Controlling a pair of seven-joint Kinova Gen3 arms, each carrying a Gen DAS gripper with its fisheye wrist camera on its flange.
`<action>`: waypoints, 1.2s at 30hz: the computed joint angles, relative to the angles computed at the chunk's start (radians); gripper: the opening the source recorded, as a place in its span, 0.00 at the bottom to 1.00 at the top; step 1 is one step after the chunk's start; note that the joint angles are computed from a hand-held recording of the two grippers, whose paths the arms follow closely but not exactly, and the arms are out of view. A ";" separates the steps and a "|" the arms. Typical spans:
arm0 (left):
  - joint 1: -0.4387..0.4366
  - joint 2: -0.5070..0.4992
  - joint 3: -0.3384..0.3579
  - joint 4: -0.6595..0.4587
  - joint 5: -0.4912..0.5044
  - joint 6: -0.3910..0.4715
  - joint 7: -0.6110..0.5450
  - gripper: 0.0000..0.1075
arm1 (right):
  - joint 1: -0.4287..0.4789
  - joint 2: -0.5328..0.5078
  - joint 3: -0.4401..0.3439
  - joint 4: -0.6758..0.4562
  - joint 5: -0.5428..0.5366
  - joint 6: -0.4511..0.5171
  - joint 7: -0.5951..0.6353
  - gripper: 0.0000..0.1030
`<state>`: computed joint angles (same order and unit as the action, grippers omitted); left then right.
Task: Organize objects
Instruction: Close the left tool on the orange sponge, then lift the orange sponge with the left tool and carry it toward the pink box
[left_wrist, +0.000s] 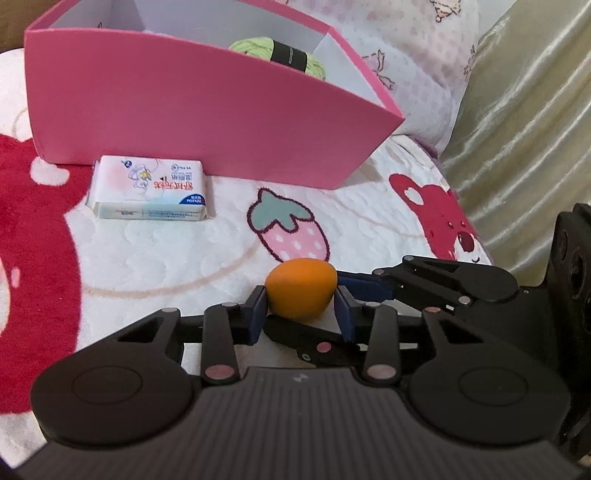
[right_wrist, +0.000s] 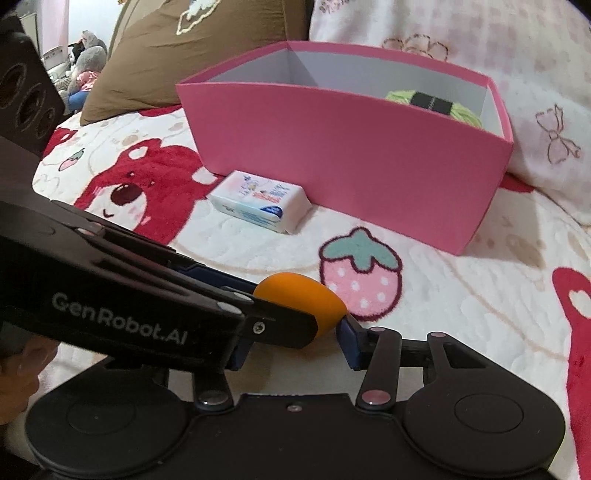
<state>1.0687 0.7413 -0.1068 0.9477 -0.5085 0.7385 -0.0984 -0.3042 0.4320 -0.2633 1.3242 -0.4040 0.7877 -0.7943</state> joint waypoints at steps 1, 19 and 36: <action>0.004 -0.005 -0.004 0.006 -0.004 -0.004 0.004 0.35 | 0.001 -0.004 -0.003 0.005 -0.003 -0.006 0.006 0.52; 0.056 0.010 -0.011 -0.131 -0.040 0.175 -0.088 0.35 | 0.011 -0.080 -0.013 0.075 -0.042 -0.060 -0.007 0.54; 0.065 -0.069 0.036 -0.119 -0.094 0.230 -0.133 0.35 | 0.036 -0.168 -0.028 0.148 -0.202 -0.124 0.097 0.54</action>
<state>1.1333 0.6724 -0.0707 0.8287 -0.6028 0.9685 -0.2319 -0.2682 0.2638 -0.2914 1.4725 -0.6065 0.6639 -0.6976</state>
